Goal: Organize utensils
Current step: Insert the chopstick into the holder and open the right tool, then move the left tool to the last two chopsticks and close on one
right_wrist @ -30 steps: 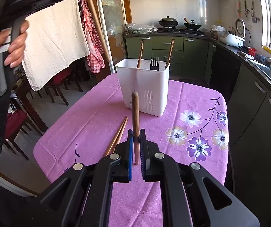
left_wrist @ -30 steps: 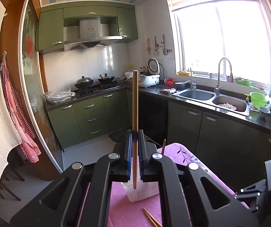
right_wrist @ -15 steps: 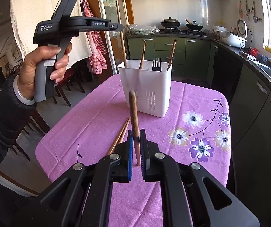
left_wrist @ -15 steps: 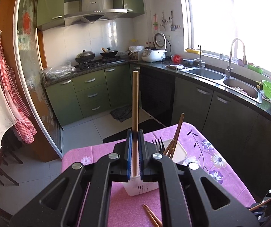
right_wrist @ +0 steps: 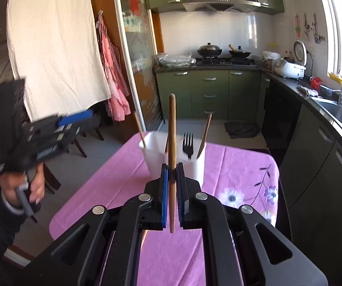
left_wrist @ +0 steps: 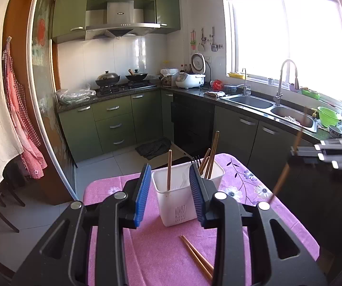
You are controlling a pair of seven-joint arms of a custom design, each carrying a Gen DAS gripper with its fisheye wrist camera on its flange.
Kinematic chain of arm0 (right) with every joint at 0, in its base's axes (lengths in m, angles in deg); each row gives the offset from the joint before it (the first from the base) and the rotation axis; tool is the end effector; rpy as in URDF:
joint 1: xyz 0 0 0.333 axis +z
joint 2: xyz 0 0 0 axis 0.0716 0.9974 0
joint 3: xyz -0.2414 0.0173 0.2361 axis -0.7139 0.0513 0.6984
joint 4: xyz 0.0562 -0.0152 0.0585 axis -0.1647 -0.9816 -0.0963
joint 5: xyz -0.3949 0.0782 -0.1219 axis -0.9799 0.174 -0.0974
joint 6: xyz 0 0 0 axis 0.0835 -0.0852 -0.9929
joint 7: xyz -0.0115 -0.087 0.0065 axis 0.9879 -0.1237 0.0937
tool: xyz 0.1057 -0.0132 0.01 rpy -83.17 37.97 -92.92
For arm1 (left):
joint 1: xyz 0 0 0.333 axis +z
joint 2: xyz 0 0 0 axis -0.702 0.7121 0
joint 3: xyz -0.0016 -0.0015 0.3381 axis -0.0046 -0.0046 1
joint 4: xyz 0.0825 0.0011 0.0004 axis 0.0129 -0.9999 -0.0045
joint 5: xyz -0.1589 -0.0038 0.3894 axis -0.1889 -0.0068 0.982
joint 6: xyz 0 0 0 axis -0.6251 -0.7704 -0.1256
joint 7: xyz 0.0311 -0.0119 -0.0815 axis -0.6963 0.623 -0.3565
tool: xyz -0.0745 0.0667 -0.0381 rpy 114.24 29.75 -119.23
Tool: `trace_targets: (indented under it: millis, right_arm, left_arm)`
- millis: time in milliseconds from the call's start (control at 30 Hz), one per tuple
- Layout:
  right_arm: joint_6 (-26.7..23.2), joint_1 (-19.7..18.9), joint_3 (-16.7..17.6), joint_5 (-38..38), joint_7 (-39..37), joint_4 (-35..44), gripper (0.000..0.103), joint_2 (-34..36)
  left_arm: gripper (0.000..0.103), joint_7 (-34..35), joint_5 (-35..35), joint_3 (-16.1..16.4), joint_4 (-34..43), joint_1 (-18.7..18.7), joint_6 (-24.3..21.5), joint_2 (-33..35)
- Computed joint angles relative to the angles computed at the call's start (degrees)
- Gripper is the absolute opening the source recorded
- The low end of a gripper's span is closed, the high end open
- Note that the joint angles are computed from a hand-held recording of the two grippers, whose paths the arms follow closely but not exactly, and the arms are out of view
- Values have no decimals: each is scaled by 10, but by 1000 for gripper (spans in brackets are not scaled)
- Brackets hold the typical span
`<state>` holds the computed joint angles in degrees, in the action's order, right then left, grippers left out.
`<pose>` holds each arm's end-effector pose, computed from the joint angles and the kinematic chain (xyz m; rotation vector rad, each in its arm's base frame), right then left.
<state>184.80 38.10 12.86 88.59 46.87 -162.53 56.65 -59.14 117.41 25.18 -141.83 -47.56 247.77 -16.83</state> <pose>0.5319 0.4106 0.5105 -1.8707 1.0598 -0.4352 0.4437 -0.2626 0.5384 -1.3691 1.6919 -1.0044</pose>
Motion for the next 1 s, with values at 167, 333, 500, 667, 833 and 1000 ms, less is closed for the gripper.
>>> trace_targets:
  millis: [167, 333, 500, 667, 833, 1000]
  right_arm:
    - [7, 27, -49, -13, 59, 115, 8, 54]
    - [-34, 81, -134, -27, 124, 237, 8, 132]
    - [-99, 81, -147, -68, 172, 316, 8, 196]
    - [-135, 58, -115, -97, 177, 340, 8, 225]
    - [-126, 49, -93, -111, 164, 319, 25, 217]
    - [-4, 79, -116, -122, 165, 141, 33, 112]
  left_arm:
    - [35, 23, -32, 6, -72, -10, 19, -72]
    - [54, 42, -74, -7, -128, 4, 42, -123]
    - [57, 62, -110, -26, -159, 32, 62, -150]
    - [58, 111, -167, -22, -166, 28, 62, -141]
    - [59, 153, -214, -32, -168, 28, 62, -135]
    - [62, 199, -266, -37, -165, 16, 53, -118]
